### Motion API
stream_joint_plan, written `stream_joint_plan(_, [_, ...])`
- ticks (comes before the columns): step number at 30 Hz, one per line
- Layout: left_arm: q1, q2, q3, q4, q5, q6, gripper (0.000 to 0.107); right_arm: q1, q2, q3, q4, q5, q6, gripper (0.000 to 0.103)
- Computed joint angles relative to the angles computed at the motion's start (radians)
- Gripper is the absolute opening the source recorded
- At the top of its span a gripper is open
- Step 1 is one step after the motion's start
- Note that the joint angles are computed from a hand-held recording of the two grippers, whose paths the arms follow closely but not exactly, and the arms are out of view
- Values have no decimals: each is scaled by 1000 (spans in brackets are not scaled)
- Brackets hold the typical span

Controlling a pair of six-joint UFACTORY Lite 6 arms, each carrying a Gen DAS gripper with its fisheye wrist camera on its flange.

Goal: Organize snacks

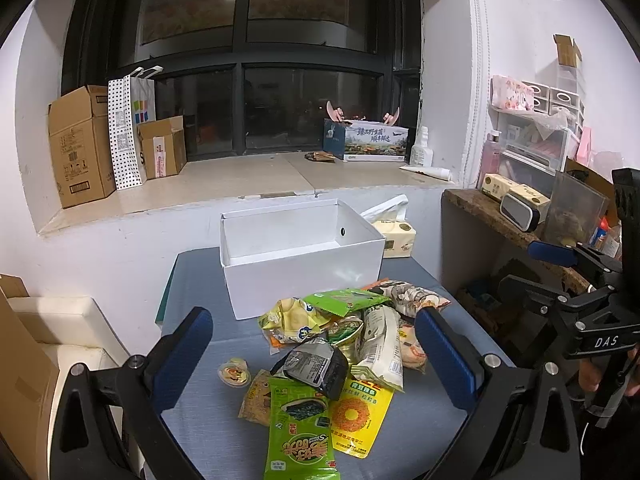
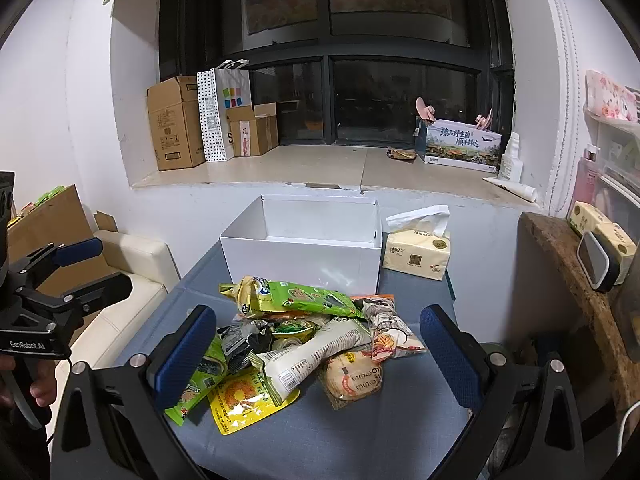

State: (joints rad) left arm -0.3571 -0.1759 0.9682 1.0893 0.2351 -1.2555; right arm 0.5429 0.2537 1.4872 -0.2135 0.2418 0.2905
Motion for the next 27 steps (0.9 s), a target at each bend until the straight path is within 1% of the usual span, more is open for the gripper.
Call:
stream_joint_plan(11, [0,3,3,-10,1,10,103,1,0,2,-7,6,6,103])
stream_joint_plan(19, [3,6,7,-20,-6,22,103,-7,6,11,44,8,-53,103])
stream_joint_plan(21, [4,11,11,-22,-8,24,103,-3,6,10,6,10,-10,103])
stream_joint_plan(27, [2,10,10,-25,-6,26,103,-4,6,12,1,12,-6,103])
